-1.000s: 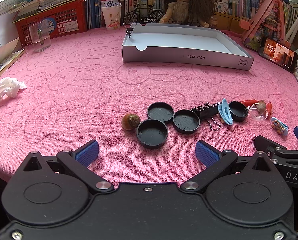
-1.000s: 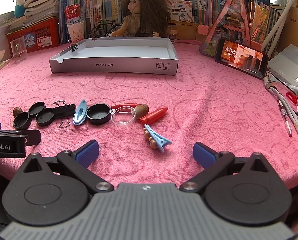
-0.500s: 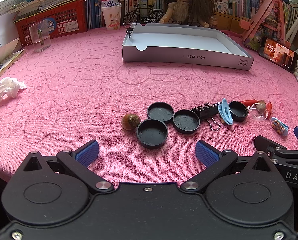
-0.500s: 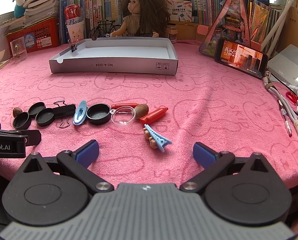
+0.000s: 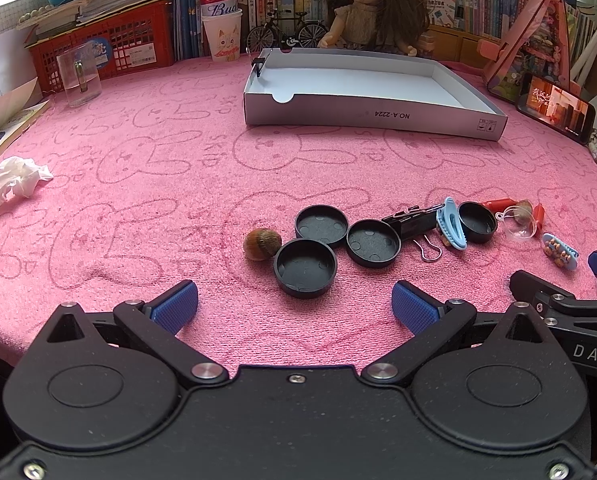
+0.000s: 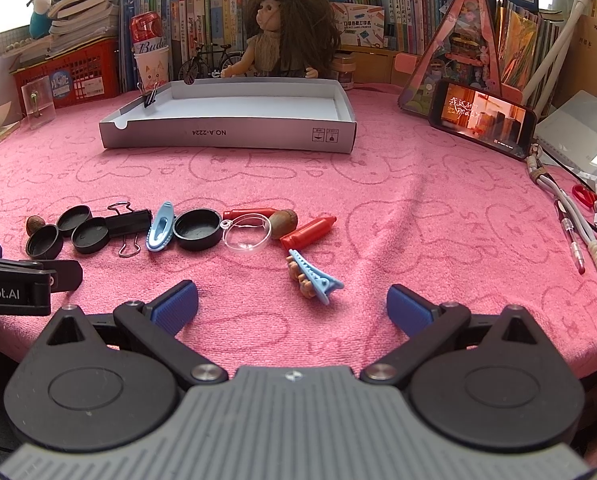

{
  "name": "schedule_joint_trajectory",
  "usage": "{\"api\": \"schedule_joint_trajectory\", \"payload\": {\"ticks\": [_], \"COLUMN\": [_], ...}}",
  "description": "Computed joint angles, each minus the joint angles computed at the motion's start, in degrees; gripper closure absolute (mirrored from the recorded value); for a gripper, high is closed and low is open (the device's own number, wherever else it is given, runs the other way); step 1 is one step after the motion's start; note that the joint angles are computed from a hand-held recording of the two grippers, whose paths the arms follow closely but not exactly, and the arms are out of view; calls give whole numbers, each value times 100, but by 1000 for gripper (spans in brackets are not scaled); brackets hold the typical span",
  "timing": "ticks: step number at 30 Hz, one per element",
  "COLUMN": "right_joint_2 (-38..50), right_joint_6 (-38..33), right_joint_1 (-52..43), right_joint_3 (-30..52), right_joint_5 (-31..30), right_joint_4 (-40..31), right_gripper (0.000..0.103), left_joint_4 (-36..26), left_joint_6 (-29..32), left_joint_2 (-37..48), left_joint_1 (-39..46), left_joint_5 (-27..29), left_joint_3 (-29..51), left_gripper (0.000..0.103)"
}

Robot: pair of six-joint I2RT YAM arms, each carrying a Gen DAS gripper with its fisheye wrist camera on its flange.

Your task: Organize rigid objects

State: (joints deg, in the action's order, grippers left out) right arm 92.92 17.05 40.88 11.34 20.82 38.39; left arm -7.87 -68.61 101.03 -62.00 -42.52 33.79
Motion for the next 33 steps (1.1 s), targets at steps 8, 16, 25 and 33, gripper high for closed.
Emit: {"api": "schedule_joint_trajectory", "payload": {"ticks": [8,16,25,33], "right_joint_2": [266,481,567,629], "right_joint_6": [-48,-167,-291,-301], "right_joint_1": [2,-93,-184,-259], "right_joint_3": [-96,-453,-688,-728], "right_joint_5": [36,-42,-70,-100], "right_joint_4": [496,1523,2127,2226], "right_gripper": [0,4,38,72], "left_joint_4": [428,347,316,370], "left_joint_6": [137,0,28,40], "left_joint_2": [-68,-371,-383,-357], "left_joint_1": [-79,-288,-495,-494], "left_joint_5": [-226,-475,-560,-648], "left_joint_3": [-342,-555,-513,-538], "left_gripper": [0,44,74,78]}}
